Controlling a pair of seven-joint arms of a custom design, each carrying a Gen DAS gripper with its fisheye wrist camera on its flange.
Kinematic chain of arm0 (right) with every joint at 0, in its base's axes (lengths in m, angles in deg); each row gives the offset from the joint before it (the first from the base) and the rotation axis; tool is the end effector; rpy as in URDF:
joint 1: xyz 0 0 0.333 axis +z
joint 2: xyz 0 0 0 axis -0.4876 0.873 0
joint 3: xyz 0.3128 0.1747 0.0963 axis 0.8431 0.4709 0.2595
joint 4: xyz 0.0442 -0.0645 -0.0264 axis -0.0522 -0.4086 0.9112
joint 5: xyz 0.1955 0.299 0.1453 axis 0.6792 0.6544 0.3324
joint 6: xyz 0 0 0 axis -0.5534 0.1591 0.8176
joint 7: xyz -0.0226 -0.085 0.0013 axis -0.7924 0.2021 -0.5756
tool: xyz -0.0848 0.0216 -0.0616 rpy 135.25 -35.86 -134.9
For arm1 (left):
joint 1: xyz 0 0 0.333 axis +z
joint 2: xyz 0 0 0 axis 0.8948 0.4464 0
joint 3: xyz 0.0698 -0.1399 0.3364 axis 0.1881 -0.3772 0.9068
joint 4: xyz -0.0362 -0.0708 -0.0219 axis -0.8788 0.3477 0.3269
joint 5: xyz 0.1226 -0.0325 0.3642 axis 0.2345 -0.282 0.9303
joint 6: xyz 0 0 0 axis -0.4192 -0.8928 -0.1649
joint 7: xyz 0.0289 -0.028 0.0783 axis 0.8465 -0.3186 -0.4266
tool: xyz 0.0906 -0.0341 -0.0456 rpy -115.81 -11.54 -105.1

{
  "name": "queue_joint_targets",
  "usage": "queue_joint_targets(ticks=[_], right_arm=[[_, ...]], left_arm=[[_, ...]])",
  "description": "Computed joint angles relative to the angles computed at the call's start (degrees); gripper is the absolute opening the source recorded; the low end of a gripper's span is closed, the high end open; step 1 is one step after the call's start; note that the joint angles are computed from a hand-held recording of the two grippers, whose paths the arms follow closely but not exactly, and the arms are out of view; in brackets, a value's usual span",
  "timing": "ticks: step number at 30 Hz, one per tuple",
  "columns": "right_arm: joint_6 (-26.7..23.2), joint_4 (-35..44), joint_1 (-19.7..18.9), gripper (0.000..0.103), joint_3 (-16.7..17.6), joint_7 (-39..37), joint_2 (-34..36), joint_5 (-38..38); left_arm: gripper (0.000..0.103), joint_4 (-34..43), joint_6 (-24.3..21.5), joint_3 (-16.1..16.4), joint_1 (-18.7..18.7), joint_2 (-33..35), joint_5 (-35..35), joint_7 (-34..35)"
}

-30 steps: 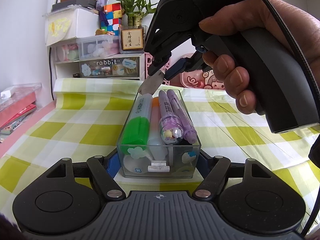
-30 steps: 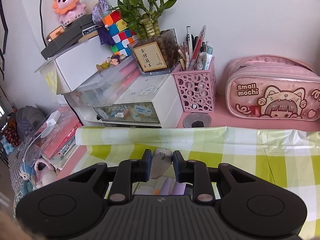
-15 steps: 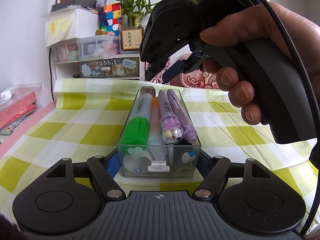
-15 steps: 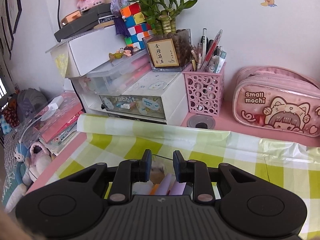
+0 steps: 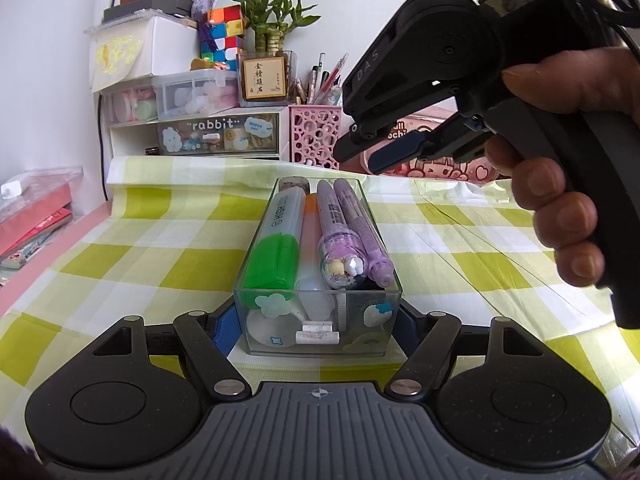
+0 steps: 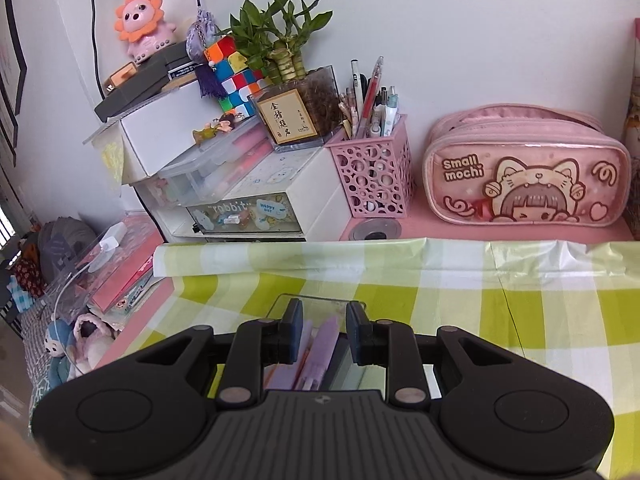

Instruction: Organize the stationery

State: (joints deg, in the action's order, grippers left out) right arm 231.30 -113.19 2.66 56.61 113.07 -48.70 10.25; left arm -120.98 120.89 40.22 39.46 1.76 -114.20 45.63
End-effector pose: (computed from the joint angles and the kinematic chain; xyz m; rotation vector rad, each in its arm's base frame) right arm 0.6618 0.2980 0.4795 -1.4134 1.7288 -0.5040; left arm 0.5866 -0.3196 0.4077 -1.2477 1.9487 -1.1550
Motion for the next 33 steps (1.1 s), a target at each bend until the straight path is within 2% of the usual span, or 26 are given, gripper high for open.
queue_joint_targets(ticks=[6,10,13,17,20,25,28,33], right_arm=[[5.2,-6.8,3.8,0.023,-4.0,2.5,-2.4,-0.4],[8.0,-11.8,9.0,0.025,-9.8,3.8,-3.9,1.6],[8.0,-14.9,13.1,0.028,-14.0,3.7,-5.1,3.5],[8.4,-18.6,17.3,0.033,-18.0,4.1,-6.3,5.7],[8.4,-20.6,21.7,0.037,-22.2,4.4,-6.7,7.9],[8.4,-22.7,27.7,0.046,-27.9,4.9,-7.2,10.3],[7.6,-23.2,31.6,0.054,-31.4,5.1,-7.0,11.2],[8.0,-23.8,36.1,0.057,-36.1,7.2,-5.8,11.0]], left_arm=[[0.072,0.4,-0.4,1.1,-1.3,0.1,-1.2,0.9],[0.072,1.1,-1.7,3.3,-3.7,0.0,-3.9,2.6],[0.072,2.4,-4.9,6.9,-7.3,-0.5,-7.5,4.8],[0.072,4.3,-11.7,14.8,-13.8,-1.1,-10.4,5.4],[0.072,5.7,-15.8,20.2,-17.7,-0.8,-9.2,3.2],[0.072,9.1,-20.6,25.6,-21.2,1.0,-5.7,-2.1],[0.072,9.9,-20.6,26.8,-21.9,1.9,-3.7,-4.8],[0.072,9.4,-18.3,25.1,-20.3,2.1,-0.7,-7.9]])
